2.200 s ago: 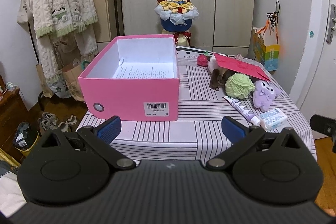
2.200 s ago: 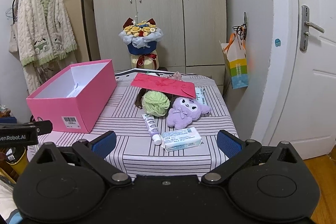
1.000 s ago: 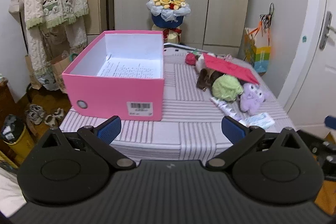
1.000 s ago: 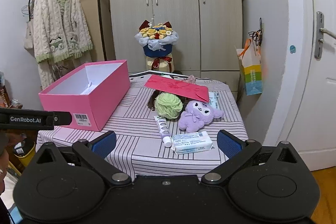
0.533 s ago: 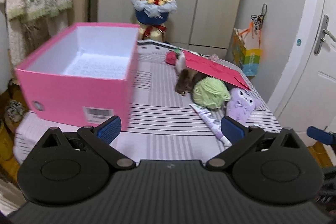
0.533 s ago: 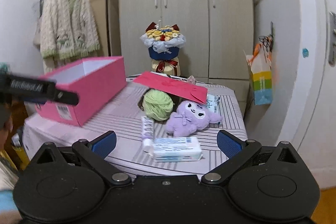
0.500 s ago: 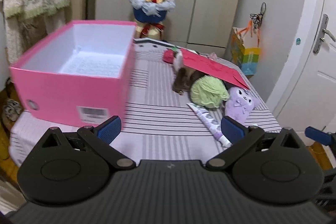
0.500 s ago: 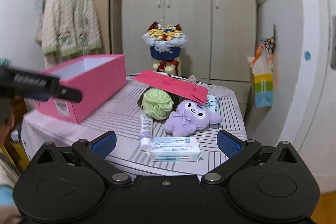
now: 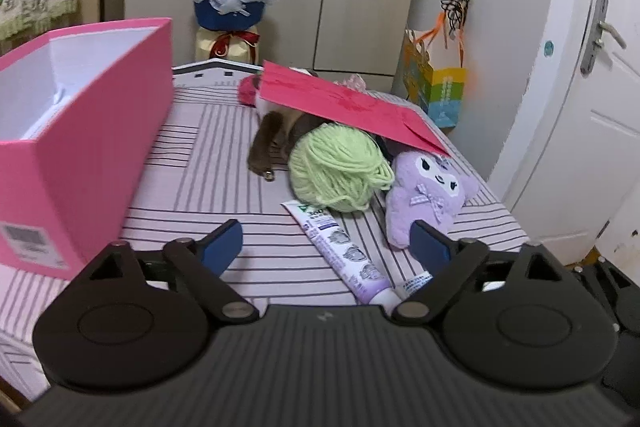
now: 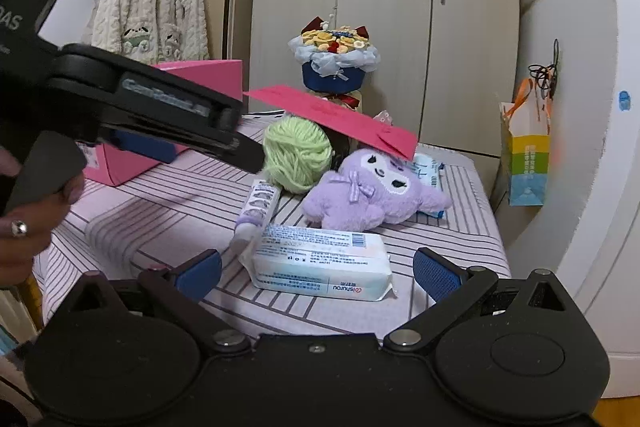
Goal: Organize soft objects
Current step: 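Grasp the white-purple toothpaste tube with the left tool while the right tool grasps the white wipes pack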
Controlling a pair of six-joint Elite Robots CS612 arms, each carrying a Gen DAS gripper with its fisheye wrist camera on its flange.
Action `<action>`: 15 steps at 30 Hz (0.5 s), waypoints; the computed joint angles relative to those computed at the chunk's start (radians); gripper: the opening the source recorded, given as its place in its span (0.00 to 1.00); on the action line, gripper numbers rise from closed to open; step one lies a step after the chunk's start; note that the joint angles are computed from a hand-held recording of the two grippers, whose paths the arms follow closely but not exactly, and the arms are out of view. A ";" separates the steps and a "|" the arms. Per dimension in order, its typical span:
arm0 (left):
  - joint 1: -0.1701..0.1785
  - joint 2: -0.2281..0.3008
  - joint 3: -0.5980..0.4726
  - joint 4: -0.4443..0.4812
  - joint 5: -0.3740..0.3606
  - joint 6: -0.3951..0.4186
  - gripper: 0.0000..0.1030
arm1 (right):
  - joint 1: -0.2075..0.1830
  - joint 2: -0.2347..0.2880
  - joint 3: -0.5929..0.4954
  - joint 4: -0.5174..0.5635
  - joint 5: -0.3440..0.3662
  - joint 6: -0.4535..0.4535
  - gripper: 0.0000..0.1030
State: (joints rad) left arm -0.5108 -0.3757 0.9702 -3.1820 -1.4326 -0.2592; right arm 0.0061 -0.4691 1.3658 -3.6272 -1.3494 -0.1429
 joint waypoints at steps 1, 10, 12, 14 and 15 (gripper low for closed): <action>0.001 0.007 -0.014 0.014 -0.006 -0.005 0.83 | -0.002 0.008 -0.010 -0.003 0.011 0.003 1.00; 0.002 0.063 -0.135 0.170 -0.008 -0.035 0.62 | -0.010 0.043 -0.062 0.022 0.055 0.066 1.00; -0.005 0.066 -0.133 0.155 0.029 0.010 0.53 | -0.012 0.045 -0.066 0.026 0.061 0.066 1.00; -0.007 0.065 -0.134 0.163 0.043 0.030 0.49 | -0.011 0.046 -0.068 0.022 0.061 0.059 1.00; -0.007 0.064 -0.133 0.167 0.041 0.026 0.48 | -0.011 0.047 -0.069 0.020 0.060 0.057 1.00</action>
